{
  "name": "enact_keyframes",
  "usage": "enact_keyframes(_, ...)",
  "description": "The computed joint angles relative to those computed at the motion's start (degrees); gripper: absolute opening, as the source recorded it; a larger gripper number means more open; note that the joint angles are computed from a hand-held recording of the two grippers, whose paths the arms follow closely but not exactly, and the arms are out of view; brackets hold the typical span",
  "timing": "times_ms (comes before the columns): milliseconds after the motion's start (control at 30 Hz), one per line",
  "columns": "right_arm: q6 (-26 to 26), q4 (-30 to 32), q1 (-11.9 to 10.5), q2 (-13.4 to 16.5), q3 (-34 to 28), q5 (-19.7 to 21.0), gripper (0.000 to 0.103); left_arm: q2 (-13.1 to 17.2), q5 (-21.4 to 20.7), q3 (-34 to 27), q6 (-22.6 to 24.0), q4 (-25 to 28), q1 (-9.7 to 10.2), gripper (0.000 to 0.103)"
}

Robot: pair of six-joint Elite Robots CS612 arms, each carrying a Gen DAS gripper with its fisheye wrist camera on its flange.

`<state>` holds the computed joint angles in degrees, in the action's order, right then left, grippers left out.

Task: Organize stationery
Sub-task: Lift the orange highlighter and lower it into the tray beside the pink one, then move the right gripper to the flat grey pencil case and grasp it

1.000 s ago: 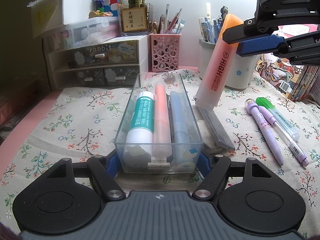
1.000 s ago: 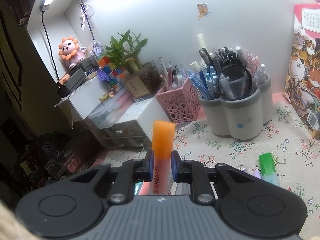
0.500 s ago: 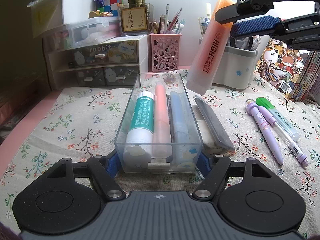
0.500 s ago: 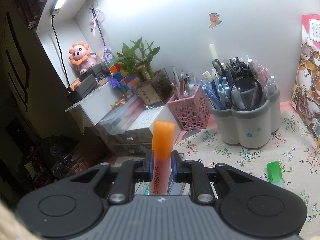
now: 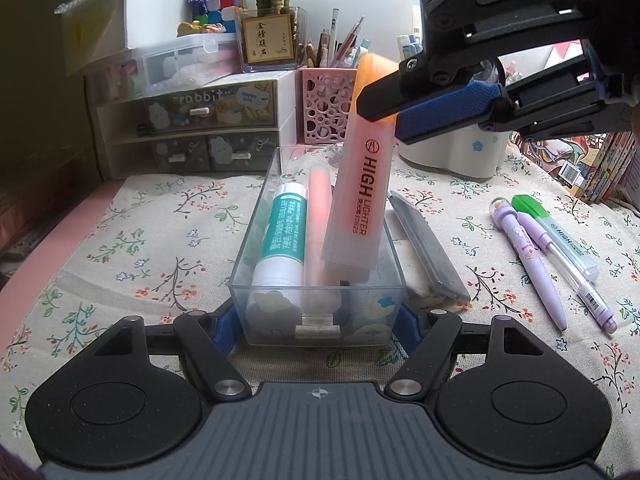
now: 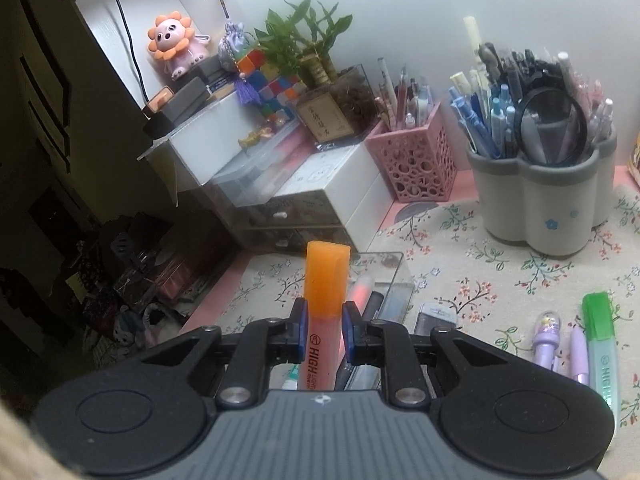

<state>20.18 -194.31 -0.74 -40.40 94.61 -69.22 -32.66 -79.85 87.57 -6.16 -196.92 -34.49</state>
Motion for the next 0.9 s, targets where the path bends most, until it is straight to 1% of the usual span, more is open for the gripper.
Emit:
enact_keyframes(100, 0.05, 2.21, 0.12, 0.22, -0.54, -0.10, 0.015, 0.00, 0.00, 0.00, 0.00, 0.00, 0.00, 0.073)
enact_keyframes(267, 0.79, 2.49, 0.15, 0.49, -0.89, -0.19, 0.015, 0.00, 0.00, 0.00, 0.01, -0.01, 0.00, 0.073)
enact_keyframes(367, 2.69, 2.33, 0.00, 0.88, -1.27, 0.05, 0.015, 0.00, 0.00, 0.01, 0.00, -0.01, 0.00, 0.073)
enact_keyframes(467, 4.79, 1.48, -0.06, 1.15, -1.34, -0.53, 0.017, 0.00, 0.00, 0.01, 0.00, -0.01, 0.00, 0.073)
enact_keyframes(567, 5.83, 0.25, -0.66, 1.37, -1.04, 2.11, 0.017, 0.00, 0.00, 0.01, 0.00, -0.01, 0.00, 0.073)
enact_keyframes(600, 5.68, 0.02, -0.71, 1.31, -0.87, 2.23, 0.017, 0.00, -0.04, -0.01, 0.05, -0.01, 0.00, 0.073)
enact_keyframes(667, 5.83, -0.48, -0.59, 0.99, -0.39, 0.72, 0.017, 0.00, -0.04, -0.01, 0.05, -0.01, 0.00, 0.073)
enact_keyframes(767, 7.98, -1.77, -1.05, 0.73, 0.47, 0.11, 0.017, 0.00, -0.04, -0.01, 0.05, -0.01, 0.00, 0.073)
enact_keyframes(900, 8.41, -2.15, -1.47, 0.20, 1.70, -1.43, 0.017, 0.00, -0.04, 0.00, 0.08, -0.02, 0.00, 0.073)
